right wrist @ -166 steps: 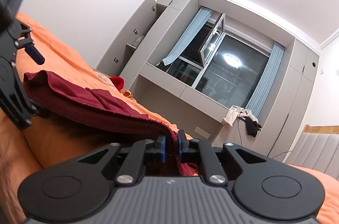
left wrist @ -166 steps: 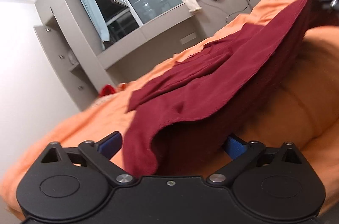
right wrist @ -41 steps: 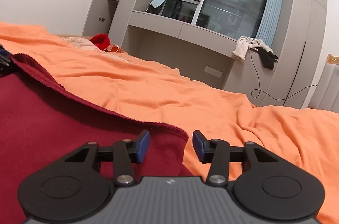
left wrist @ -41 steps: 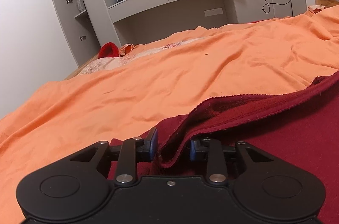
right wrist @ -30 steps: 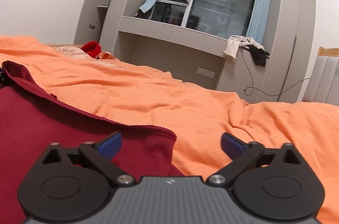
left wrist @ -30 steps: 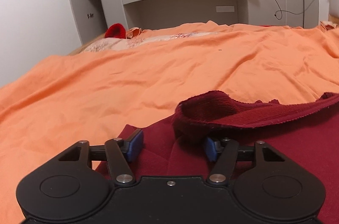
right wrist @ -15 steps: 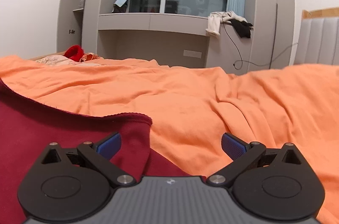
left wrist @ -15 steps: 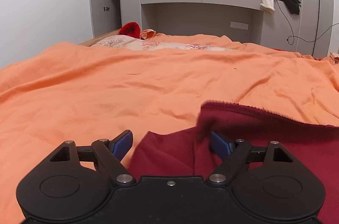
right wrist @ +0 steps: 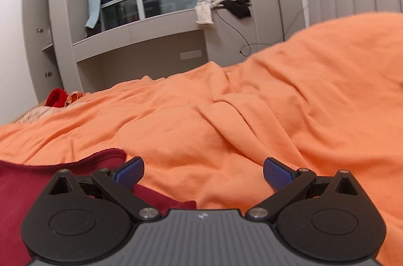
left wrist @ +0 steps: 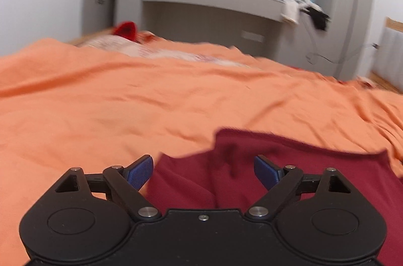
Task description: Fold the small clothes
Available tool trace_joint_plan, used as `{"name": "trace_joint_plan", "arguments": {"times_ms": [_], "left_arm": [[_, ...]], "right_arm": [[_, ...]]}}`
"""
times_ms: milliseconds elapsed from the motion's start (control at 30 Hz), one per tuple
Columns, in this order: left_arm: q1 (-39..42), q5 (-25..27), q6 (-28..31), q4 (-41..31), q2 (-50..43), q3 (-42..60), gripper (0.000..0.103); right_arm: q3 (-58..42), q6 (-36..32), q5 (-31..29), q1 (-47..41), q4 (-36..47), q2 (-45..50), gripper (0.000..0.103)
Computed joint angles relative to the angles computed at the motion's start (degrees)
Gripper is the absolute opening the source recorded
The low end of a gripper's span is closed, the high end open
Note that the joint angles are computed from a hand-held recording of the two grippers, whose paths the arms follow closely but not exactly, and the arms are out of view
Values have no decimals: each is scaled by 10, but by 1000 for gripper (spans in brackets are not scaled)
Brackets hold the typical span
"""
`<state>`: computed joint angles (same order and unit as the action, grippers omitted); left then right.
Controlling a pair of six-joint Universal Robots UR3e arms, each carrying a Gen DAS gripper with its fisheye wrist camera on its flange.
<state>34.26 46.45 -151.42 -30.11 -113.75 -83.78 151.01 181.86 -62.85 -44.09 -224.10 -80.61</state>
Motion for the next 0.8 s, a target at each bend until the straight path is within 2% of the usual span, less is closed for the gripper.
{"name": "trace_joint_plan", "arguments": {"times_ms": [67, 100, 133, 200, 300, 367, 400, 467, 567, 633, 700, 800], "left_arm": [[-4, 7, 30, -16, 3, -6, 84], [-7, 14, 41, -18, 3, -8, 73], [-10, 18, 46, -20, 1, -9, 59], [-11, 16, 59, -52, -4, 4, 42], [-17, 23, 64, -69, -10, 14, 38], [-22, 33, 58, -75, -14, 21, 23], [-22, 34, 48, -74, -14, 20, 5], [-16, 19, 11, -34, -3, -9, 5], [-7, 2, -41, 85, 25, -77, 5], [-3, -2, -72, 132, 36, -100, 4], [-9, 21, -83, 137, 39, -101, 4], [-31, 82, -87, 124, 30, -87, 4]], "right_arm": [[1, 2, 4, -5, 2, 2, 103], [-1, 5, -2, 1, 3, 3, 103], [-3, 4, -7, 6, 4, 4, 103], [-8, 2, -17, 15, 3, 8, 103], [-7, 2, -36, 30, -2, 10, 103], [-6, 5, -48, 37, -10, 10, 103], [-4, 5, -50, 38, -16, 12, 103], [-4, 7, -54, 41, -15, 10, 103], [-5, 11, -66, 48, -15, 7, 103], [-4, 13, -78, 55, -24, 9, 103], [-2, 13, -80, 55, -30, 11, 103], [-5, 12, -84, 59, -30, 12, 103]]}}
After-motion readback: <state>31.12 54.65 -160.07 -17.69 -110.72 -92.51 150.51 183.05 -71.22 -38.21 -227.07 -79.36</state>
